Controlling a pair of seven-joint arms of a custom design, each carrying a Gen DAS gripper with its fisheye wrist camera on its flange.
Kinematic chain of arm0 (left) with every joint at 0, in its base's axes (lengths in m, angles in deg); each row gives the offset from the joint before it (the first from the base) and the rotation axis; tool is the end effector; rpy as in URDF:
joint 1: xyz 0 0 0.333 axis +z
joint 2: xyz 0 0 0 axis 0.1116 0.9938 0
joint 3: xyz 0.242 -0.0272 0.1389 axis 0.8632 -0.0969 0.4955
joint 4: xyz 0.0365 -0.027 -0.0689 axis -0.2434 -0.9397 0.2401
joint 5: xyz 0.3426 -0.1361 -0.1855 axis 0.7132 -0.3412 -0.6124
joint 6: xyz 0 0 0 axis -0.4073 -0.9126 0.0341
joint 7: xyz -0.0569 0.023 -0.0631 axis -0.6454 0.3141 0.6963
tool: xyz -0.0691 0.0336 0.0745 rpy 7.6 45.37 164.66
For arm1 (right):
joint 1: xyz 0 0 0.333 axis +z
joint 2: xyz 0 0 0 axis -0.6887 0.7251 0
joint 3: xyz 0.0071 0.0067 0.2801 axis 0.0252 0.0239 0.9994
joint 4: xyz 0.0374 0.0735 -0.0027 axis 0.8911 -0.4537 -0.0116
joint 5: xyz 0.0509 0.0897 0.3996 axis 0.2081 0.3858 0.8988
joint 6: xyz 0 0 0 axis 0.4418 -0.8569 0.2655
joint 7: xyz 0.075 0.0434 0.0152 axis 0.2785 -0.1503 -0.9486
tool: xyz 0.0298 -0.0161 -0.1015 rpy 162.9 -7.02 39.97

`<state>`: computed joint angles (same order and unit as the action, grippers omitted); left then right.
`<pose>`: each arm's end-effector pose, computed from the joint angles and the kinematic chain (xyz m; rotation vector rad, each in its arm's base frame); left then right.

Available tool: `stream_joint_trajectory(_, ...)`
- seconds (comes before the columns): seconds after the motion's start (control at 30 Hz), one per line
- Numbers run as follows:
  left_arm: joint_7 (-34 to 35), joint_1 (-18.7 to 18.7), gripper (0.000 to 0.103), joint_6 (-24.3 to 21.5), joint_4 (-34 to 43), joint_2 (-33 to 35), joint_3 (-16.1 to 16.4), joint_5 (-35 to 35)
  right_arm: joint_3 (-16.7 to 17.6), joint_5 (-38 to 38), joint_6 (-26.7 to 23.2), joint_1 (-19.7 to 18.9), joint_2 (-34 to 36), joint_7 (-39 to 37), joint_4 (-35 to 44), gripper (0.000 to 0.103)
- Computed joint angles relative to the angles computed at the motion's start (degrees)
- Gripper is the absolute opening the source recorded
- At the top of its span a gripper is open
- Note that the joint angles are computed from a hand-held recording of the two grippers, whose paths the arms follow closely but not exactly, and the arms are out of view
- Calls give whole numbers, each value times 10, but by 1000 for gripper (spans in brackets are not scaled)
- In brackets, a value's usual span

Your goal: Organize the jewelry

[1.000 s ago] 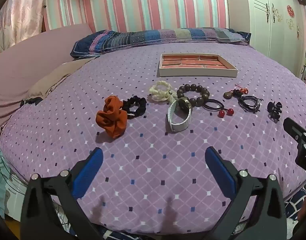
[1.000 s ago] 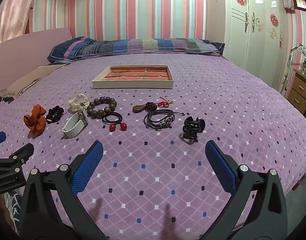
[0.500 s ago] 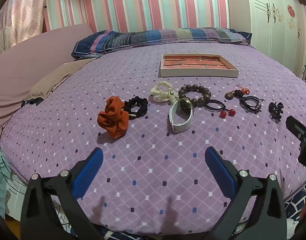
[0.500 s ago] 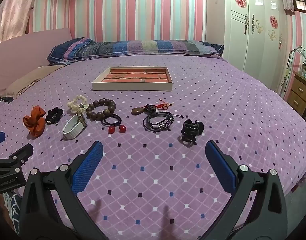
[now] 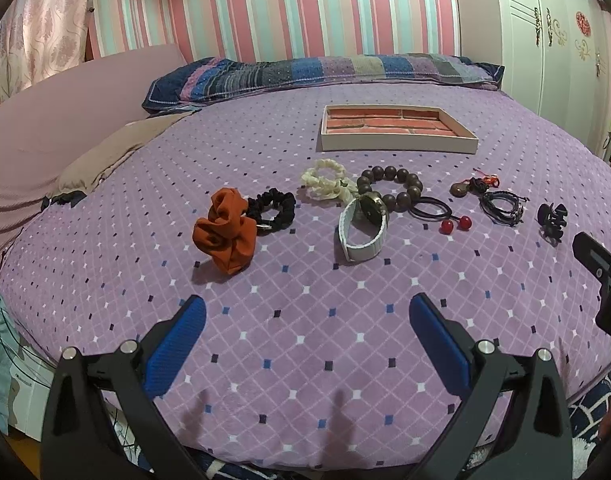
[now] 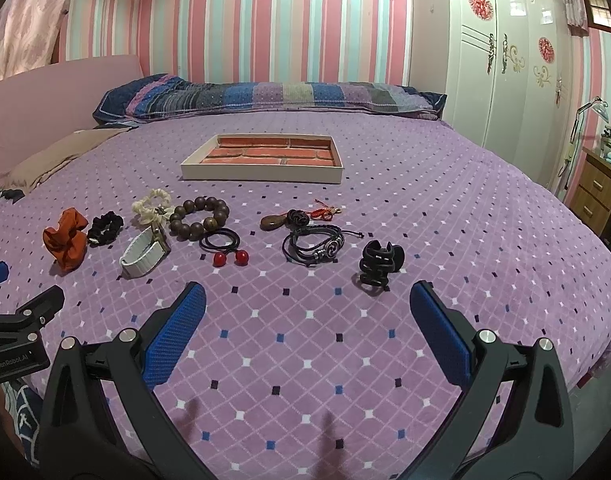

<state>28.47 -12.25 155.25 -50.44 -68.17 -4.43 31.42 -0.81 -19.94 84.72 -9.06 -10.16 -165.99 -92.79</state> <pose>0.4385 -0.3835 0.4990 -1.4386 1.9177 -0.7765 0.3716 0.4243 0.4997 -1.4323 1.8939 -1.0575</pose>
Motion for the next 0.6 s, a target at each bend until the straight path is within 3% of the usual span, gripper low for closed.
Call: stream_joint_trajectory(0.6, -4, 1, 99, 5, -4, 0, 2, 3, -2, -2, 3, 1, 4, 0, -1, 99)
